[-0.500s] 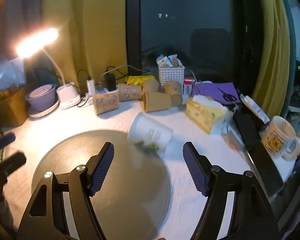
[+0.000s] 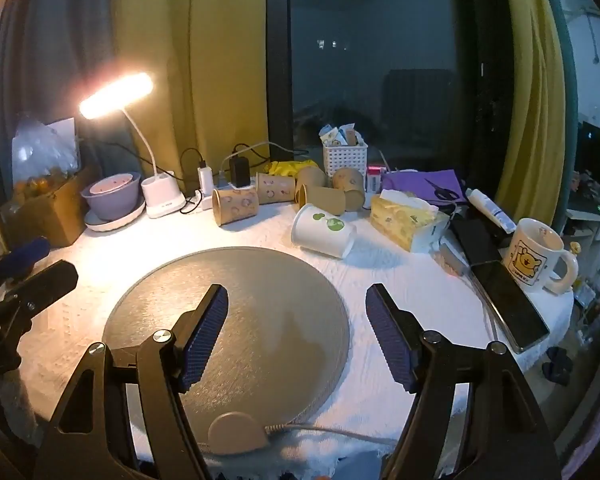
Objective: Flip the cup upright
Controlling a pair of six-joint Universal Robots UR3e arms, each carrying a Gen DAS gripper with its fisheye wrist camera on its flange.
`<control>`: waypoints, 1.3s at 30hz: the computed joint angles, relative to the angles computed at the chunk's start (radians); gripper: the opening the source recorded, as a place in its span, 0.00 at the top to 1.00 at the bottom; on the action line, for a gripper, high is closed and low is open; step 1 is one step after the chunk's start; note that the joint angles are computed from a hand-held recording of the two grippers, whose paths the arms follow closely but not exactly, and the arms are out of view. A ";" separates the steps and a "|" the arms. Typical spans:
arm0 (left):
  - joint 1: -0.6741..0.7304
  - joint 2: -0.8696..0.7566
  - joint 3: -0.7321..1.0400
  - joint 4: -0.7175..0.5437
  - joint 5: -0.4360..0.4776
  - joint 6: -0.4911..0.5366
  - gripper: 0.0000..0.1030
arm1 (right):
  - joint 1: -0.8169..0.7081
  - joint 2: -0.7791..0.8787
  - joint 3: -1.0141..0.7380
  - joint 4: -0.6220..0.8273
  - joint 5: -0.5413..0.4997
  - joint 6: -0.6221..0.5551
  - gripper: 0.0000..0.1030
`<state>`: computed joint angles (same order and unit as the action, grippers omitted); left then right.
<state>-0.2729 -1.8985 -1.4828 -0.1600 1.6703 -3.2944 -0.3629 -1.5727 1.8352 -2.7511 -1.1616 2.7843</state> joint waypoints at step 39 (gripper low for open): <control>-0.026 0.008 -0.070 0.078 0.024 0.012 0.09 | -0.069 -0.126 0.060 0.060 0.067 -0.028 0.28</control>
<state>-0.2990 -1.8907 -1.5526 -0.0822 1.6945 -3.2819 -0.4317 -1.6991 1.8956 -2.6914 -1.0945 2.7567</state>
